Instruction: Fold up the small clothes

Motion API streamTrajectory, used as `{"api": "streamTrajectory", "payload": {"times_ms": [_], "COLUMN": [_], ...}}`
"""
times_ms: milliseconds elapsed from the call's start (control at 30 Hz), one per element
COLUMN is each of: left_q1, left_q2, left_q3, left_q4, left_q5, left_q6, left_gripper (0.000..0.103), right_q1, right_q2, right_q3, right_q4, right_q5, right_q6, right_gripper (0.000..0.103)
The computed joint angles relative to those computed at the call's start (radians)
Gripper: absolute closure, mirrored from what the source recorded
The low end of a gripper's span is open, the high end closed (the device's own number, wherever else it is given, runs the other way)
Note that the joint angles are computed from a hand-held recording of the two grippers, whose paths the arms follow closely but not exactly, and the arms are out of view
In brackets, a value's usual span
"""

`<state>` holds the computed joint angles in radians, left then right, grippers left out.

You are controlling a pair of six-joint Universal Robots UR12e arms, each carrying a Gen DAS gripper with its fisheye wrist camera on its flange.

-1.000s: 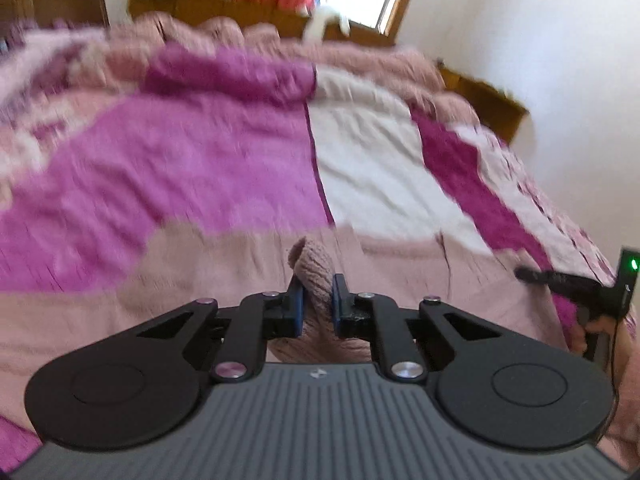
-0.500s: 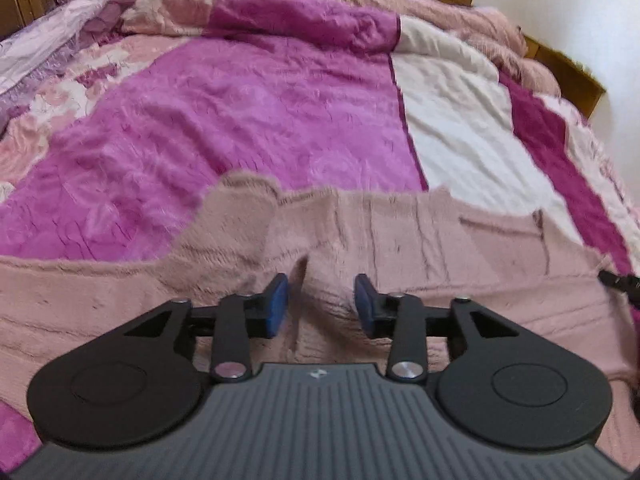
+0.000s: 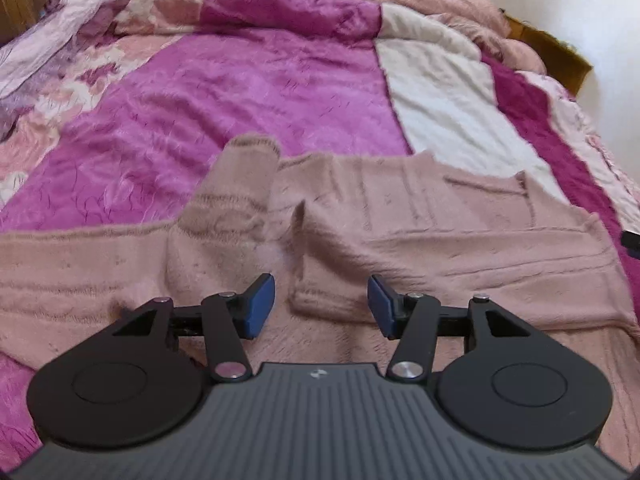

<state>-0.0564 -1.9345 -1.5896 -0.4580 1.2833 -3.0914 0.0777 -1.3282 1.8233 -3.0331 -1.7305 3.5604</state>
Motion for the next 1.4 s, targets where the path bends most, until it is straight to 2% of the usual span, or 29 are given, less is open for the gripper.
{"api": "streamTrajectory", "payload": {"times_ms": [33, 100, 133, 167, 233, 300, 433, 533, 600, 733, 867, 967, 1067, 1133, 1167, 1400], "left_q1": [0.002, 0.006, 0.006, 0.005, 0.007, 0.008, 0.01, -0.001, -0.008, -0.029, -0.048, -0.061, -0.076, -0.087, -0.086, -0.05], "left_q2": [-0.003, -0.008, -0.006, -0.004, 0.008, 0.022, 0.032, 0.031, 0.033, 0.048, 0.053, 0.042, 0.024, 0.012, 0.01, 0.038], "left_q3": [-0.001, -0.003, -0.009, -0.013, -0.026, -0.036, -0.03, -0.023, -0.022, -0.031, -0.042, -0.044, -0.033, -0.027, -0.027, -0.054], "left_q4": [0.0, 0.009, 0.023, 0.035, 0.053, 0.056, -0.034, -0.051, -0.042, 0.004, 0.054, 0.078, 0.06, 0.049, 0.043, 0.043], "left_q5": [-0.006, -0.029, -0.031, -0.025, -0.025, -0.01, 0.029, 0.072, 0.087, 0.112, 0.113, 0.125, 0.197, 0.273, 0.285, 0.236], "left_q6": [-0.014, -0.034, -0.04, -0.042, -0.041, -0.043, -0.015, 0.007, 0.005, 0.054, 0.088, 0.093, 0.081, 0.085, 0.081, 0.011], "left_gripper": [0.045, 0.067, 0.082, 0.09, 0.094, 0.094, 0.094, 0.093, 0.093, 0.092, 0.076, 0.072, 0.071, 0.071, 0.07, 0.066], "right_q1": [0.003, 0.013, 0.018, 0.02, 0.021, 0.024, 0.026, 0.027, 0.029, 0.037, 0.042, 0.044, 0.04, 0.039, 0.038, 0.035], "right_q2": [-0.001, 0.002, 0.005, 0.008, 0.013, 0.017, 0.023, 0.021, 0.016, -0.01, -0.032, -0.031, -0.027, -0.025, -0.025, -0.025], "right_q3": [0.003, 0.003, 0.003, 0.001, 0.001, 0.005, 0.01, 0.009, 0.009, 0.022, 0.044, 0.05, 0.056, 0.058, 0.06, 0.061], "right_q4": [0.001, 0.011, 0.021, 0.036, 0.056, 0.06, 0.049, 0.056, 0.063, 0.075, 0.089, 0.106, 0.094, 0.088, 0.085, 0.082], "right_q5": [0.008, 0.001, -0.009, -0.013, -0.008, -0.013, -0.015, -0.016, -0.022, -0.04, -0.049, -0.06, -0.049, -0.045, -0.041, -0.027], "right_q6": [-0.012, -0.036, -0.041, -0.04, -0.026, -0.024, -0.036, -0.037, -0.031, -0.025, -0.027, -0.042, -0.033, -0.027, -0.026, -0.026], "right_gripper": [0.051, 0.051, 0.051, 0.051, 0.051, 0.051, 0.05, 0.05, 0.05, 0.05, 0.049, 0.05, 0.05, 0.05, 0.05, 0.048]}}
